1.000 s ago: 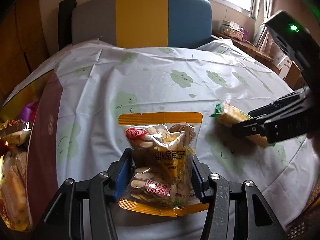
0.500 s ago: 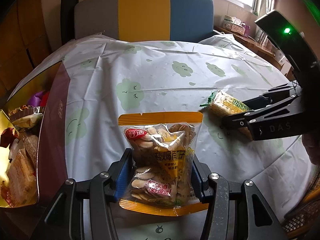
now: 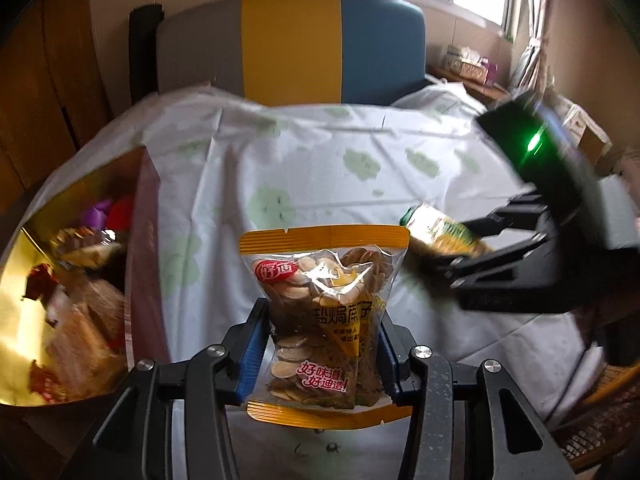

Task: Organize snacks
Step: 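Carry the nut bag into the tin with the left tool and release it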

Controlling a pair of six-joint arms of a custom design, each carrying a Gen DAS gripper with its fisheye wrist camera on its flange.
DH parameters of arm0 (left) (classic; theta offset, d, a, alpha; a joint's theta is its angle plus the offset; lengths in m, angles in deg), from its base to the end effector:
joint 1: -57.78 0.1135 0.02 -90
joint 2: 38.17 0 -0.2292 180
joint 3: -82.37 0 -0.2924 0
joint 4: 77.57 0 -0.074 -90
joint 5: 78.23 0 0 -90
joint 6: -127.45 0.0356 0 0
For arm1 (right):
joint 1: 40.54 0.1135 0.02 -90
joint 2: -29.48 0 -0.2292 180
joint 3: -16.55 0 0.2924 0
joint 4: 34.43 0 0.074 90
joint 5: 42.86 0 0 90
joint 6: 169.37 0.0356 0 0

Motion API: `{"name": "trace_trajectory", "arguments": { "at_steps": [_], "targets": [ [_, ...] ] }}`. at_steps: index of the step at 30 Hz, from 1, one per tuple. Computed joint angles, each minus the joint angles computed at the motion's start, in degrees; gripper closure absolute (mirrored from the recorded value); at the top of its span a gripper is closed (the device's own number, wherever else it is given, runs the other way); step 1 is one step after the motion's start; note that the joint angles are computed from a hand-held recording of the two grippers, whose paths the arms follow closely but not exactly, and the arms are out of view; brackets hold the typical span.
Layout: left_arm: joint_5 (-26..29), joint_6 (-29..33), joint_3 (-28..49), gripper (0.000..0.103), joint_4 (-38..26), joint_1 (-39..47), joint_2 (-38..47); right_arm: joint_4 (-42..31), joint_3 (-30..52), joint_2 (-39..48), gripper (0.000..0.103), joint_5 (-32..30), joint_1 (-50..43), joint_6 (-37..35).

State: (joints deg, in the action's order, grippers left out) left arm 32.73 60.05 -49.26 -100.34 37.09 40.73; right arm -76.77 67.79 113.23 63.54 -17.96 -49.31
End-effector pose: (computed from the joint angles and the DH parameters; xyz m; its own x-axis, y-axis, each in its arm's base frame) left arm 0.2685 -0.1150 0.1039 -0.4888 0.5682 -0.6620 0.7775 0.6279 -0.0351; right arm 0.2531 0.0944 0.0798 -0.9218 0.1371 -0.3627 0.1866 0.9768 -0.1050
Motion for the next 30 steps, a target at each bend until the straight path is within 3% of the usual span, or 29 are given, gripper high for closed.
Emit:
{"name": "trace_trajectory", "arguments": {
  "at_steps": [4, 9, 15, 24, 30],
  "targets": [
    [1.58, 0.13, -0.78, 0.054, -3.4, 2.28, -6.31, 0.67, -1.31, -1.64, 0.053, -3.29, -2.07, 1.21],
    [3.18, 0.68, -0.97, 0.054, -5.54, 6.35, -11.39, -0.43, -1.31, -2.12, 0.053, -1.29, -0.78, 0.78],
    [4.71, -0.21, 2.54, 0.054, -7.06, 11.79, -10.0, -1.04, -1.56, -2.93, 0.053, -1.82, -0.53, 1.73],
    [4.09, -2.78, 10.07, 0.054, -6.41, 19.46, -0.75, -1.51, -0.15, -1.05, 0.054, 1.29, 1.39, 0.45],
    [4.25, -7.57, 23.49, 0.054, -9.93, 28.26, 14.37, -2.58, 1.06, 0.55, 0.054, 5.28, 4.79, 0.38]
  ]
}}
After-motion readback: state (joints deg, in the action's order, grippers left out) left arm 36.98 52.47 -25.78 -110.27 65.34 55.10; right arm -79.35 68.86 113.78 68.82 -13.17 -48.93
